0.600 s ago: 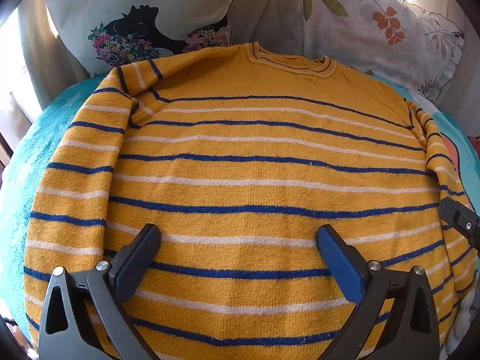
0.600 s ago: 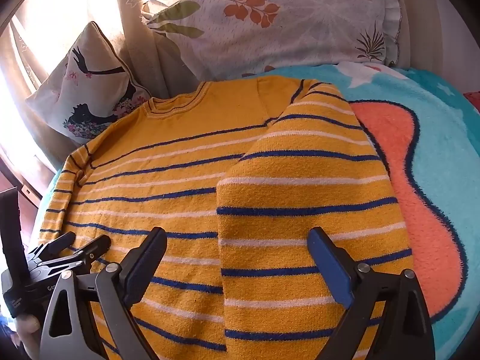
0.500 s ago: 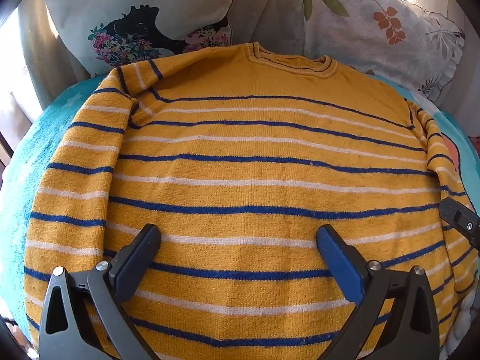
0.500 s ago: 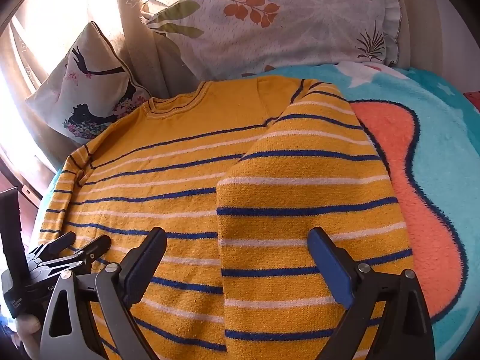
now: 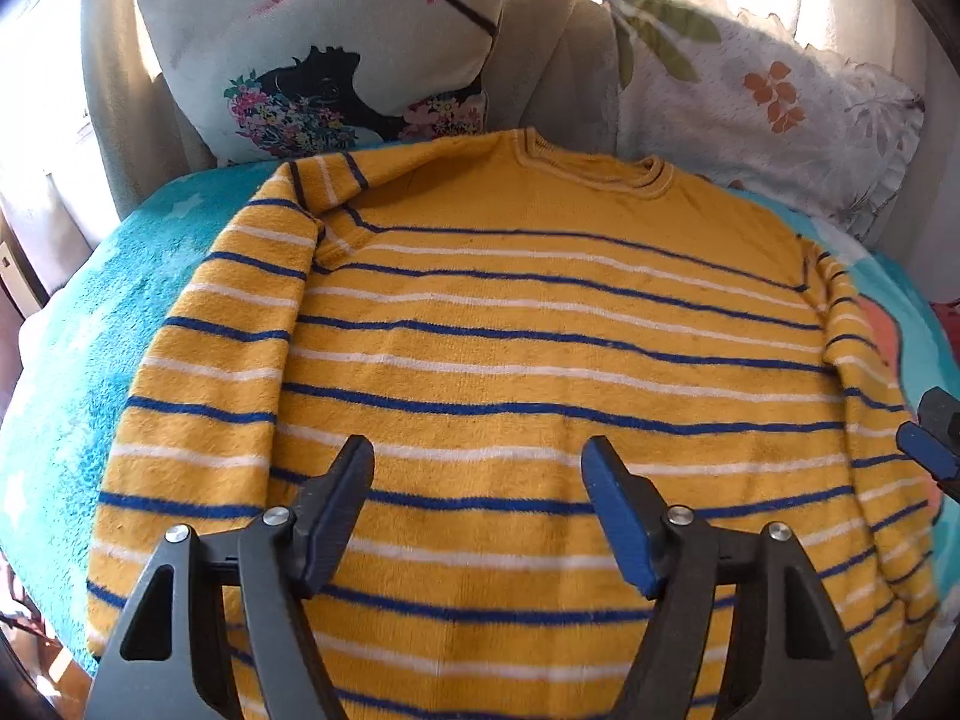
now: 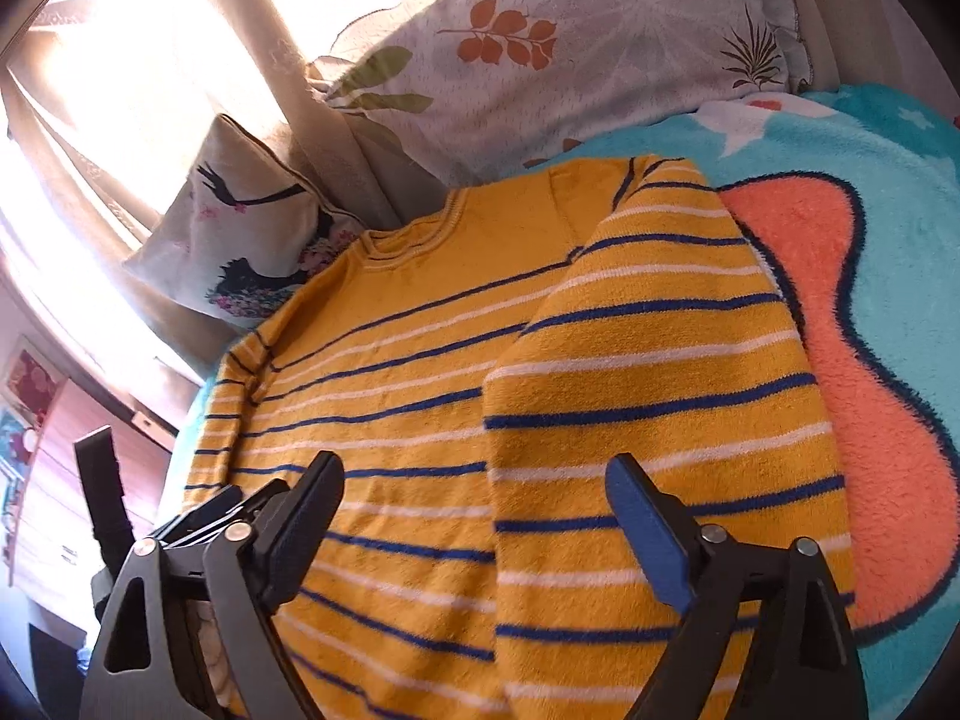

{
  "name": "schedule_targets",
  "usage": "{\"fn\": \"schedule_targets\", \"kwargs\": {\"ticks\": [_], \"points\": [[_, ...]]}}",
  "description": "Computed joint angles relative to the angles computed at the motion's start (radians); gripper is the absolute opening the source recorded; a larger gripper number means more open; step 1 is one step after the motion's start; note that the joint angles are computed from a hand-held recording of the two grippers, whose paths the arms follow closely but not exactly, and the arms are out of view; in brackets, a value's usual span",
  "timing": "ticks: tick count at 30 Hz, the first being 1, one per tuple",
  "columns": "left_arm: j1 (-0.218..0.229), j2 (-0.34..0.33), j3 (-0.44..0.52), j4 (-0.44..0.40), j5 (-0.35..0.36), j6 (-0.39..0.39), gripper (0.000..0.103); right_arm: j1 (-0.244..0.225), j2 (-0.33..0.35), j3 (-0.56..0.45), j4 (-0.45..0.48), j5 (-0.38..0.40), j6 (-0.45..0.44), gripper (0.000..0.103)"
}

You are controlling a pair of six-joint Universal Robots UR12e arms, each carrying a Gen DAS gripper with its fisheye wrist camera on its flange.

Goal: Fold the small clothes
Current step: 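Move the right gripper toward a sleeve of the yellow striped sweater, then grasp the sleeve cuff with the right gripper and lift it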

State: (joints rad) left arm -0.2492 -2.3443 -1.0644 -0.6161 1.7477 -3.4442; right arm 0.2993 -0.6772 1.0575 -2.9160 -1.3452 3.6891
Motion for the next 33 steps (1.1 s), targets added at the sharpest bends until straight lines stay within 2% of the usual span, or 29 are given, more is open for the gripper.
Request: {"fn": "schedule_targets", "kwargs": {"ticks": [1,2,4,7,8,9,10,12,15,17,19,20,22,23,24,25,28,31,33], "points": [[0.001,0.016,-0.024,0.037,-0.009,0.006,0.072,-0.003,-0.022,0.025,-0.029,-0.002,-0.004,0.091],[0.0,0.031,-0.047,0.079,-0.004,0.017,0.072,-0.003,-0.044,0.066,-0.096,-0.017,0.002,0.091],[0.001,0.053,-0.084,0.149,0.01,0.036,0.076,-0.003,-0.097,0.143,-0.146,-0.07,-0.003,0.091],[0.011,0.073,-0.12,0.203,-0.012,0.028,0.08,0.001,-0.176,0.231,-0.049,-0.193,0.005,0.091],[0.016,0.078,-0.128,0.207,-0.034,0.025,0.08,-0.002,-0.197,0.24,0.039,-0.214,0.023,0.091],[0.021,0.081,-0.134,0.205,-0.056,0.02,0.08,-0.004,-0.219,0.254,0.124,-0.226,0.045,0.091],[0.025,0.084,-0.14,0.205,-0.08,0.014,0.08,-0.001,-0.232,0.27,0.166,-0.242,0.06,0.091],[0.028,0.091,-0.157,0.208,-0.116,0.005,0.08,-0.006,-0.261,0.309,0.237,-0.209,0.089,0.091],[0.027,0.093,-0.163,0.201,-0.142,0.008,0.08,-0.003,-0.289,0.362,0.266,-0.176,0.114,0.09],[0.025,0.094,-0.167,0.201,-0.157,0.013,0.08,0.004,-0.283,0.381,0.23,-0.161,0.124,0.09],[0.024,0.096,-0.171,0.206,-0.173,0.015,0.08,0.023,-0.27,0.379,0.186,-0.214,0.112,0.09],[0.023,0.096,-0.171,0.206,-0.175,0.018,0.081,0.027,-0.261,0.371,0.171,-0.198,0.104,0.088],[0.019,0.1,-0.176,0.212,-0.163,0.024,0.081,0.028,-0.243,0.358,0.125,-0.123,0.08,0.076],[0.018,0.102,-0.178,0.215,-0.151,0.025,0.081,0.031,-0.235,0.346,0.128,-0.101,0.052,0.054],[0.018,0.105,-0.182,0.219,-0.139,0.024,0.081,0.033,-0.232,0.331,0.155,-0.097,0.024,0.024],[0.018,0.108,-0.185,0.222,-0.125,0.021,0.08,0.034,-0.232,0.327,0.162,-0.107,0.014,0.021],[0.025,0.118,-0.193,0.223,-0.093,0.005,0.08,0.003,-0.263,0.376,0.078,-0.119,0.066,0.02],[0.034,0.12,-0.191,0.222,-0.074,-0.02,0.08,-0.048,-0.315,0.433,0.021,-0.192,0.118,0.02],[0.038,0.122,-0.192,0.224,-0.065,-0.038,0.08,-0.081,-0.344,0.46,0.018,-0.248,0.145,0.02]]}}
